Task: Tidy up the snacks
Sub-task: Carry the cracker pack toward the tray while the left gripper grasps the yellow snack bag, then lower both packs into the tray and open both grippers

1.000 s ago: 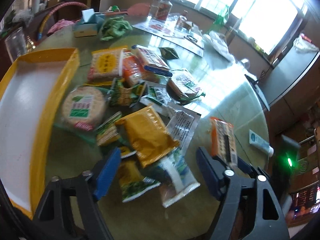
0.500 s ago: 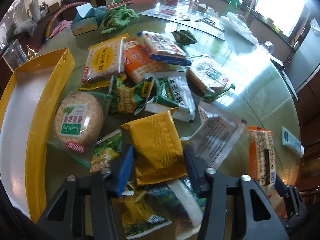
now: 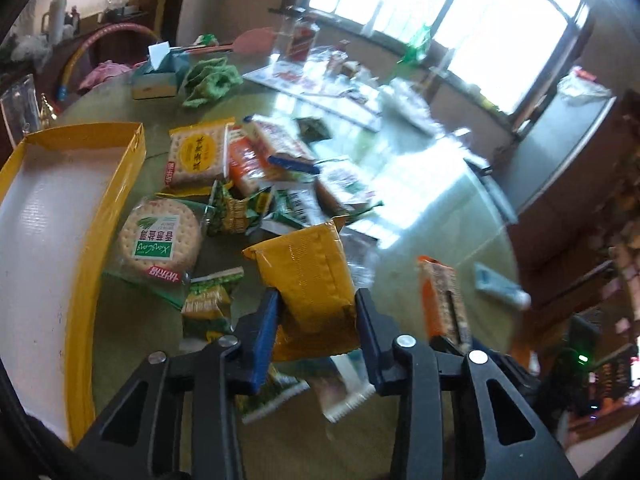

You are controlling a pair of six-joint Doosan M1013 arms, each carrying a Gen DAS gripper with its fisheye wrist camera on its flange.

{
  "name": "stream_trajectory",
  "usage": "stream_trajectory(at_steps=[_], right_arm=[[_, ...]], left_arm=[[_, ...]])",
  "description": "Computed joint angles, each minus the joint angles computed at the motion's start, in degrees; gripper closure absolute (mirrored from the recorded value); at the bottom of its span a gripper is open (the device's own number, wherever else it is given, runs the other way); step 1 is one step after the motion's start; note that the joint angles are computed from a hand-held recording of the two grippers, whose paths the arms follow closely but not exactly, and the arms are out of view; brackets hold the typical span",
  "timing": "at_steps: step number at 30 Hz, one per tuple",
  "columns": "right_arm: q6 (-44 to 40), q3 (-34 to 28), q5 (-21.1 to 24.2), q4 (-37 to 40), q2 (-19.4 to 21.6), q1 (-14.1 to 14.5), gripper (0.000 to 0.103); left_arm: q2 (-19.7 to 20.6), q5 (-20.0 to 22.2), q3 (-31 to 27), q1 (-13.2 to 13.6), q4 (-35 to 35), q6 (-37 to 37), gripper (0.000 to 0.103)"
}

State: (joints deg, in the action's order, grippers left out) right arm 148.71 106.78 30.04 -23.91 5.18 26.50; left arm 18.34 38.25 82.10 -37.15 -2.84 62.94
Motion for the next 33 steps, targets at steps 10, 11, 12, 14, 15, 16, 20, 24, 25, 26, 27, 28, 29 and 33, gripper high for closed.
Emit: stream_trajectory(at_steps=[10, 11, 12, 14, 15, 16, 20, 24, 25, 26, 27, 28, 29, 33], right_arm=[[10.6, -2.0, -6.1, -14.3, -2.0, 5.6, 0.046], [8.9, -2.7, -7.1, -13.6, -1.6, 6.3, 0.046], [6.4, -3.2, -7.5, -11.6, -1.4, 6.6, 0.046], [-5.8, -5.5, -8.8, -0.5, 0.3, 7.2, 0.046], [-10.5, -6.3, -9.5, 3.8, 0.9, 7.5, 0.046], [-15.0, -7.4, -9.5, 8.0, 1.9, 7.9, 0.046], [-34.7, -12.8, -7.8, 25.4, 6.6, 9.6, 0.046], [-42.9, -17.9, -4.8, 30.6, 10.7, 11.5, 0.046], [-43.4, -19.4, -3.6, 30.2, 11.7, 11.9, 0.046], [-43.7, -20.9, -2.3, 29.9, 12.7, 12.4, 0.046], [-44.2, -22.9, -0.3, 29.9, 14.2, 12.8, 0.046], [-44.8, -24.0, 1.2, 30.2, 15.0, 12.9, 0.046], [-44.7, -25.4, 2.7, 29.8, 16.1, 13.2, 0.046], [-40.3, -30.0, 7.7, 21.4, 19.8, 15.1, 0.046]], left_arm=[[-6.3, -5.4, 6.7, 3.4, -7.1, 2.7, 0.077], [-6.8, -5.6, 7.3, 3.9, -7.7, 2.7, 0.077], [-7.4, -6.1, 8.2, 4.5, -8.5, 3.0, 0.077], [-8.6, -6.6, 9.9, 5.5, -8.1, 2.0, 0.077], [-9.1, -6.6, 10.4, 6.0, -7.7, 1.3, 0.077], [-9.5, -6.7, 11.1, 6.5, -7.7, 0.6, 0.078], [-11.6, -8.4, 14.6, 9.6, -12.2, 1.0, 0.078], [-13.1, -8.4, 16.3, 11.0, -4.3, -6.7, 0.078], [-13.2, -7.8, 16.5, 11.3, -2.0, -8.7, 0.078], [-13.2, -7.2, 16.6, 11.6, -0.5, -9.8, 0.078], [-13.1, -6.3, 16.7, 11.8, 1.6, -11.1, 0.078], [-12.8, -5.4, 16.7, 11.8, 4.5, -13.5, 0.078], [-12.5, -4.3, 16.7, 11.7, 7.6, -15.7, 0.078], [-11.0, -1.6, 16.5, 12.4, 8.9, -15.9, 0.078]])
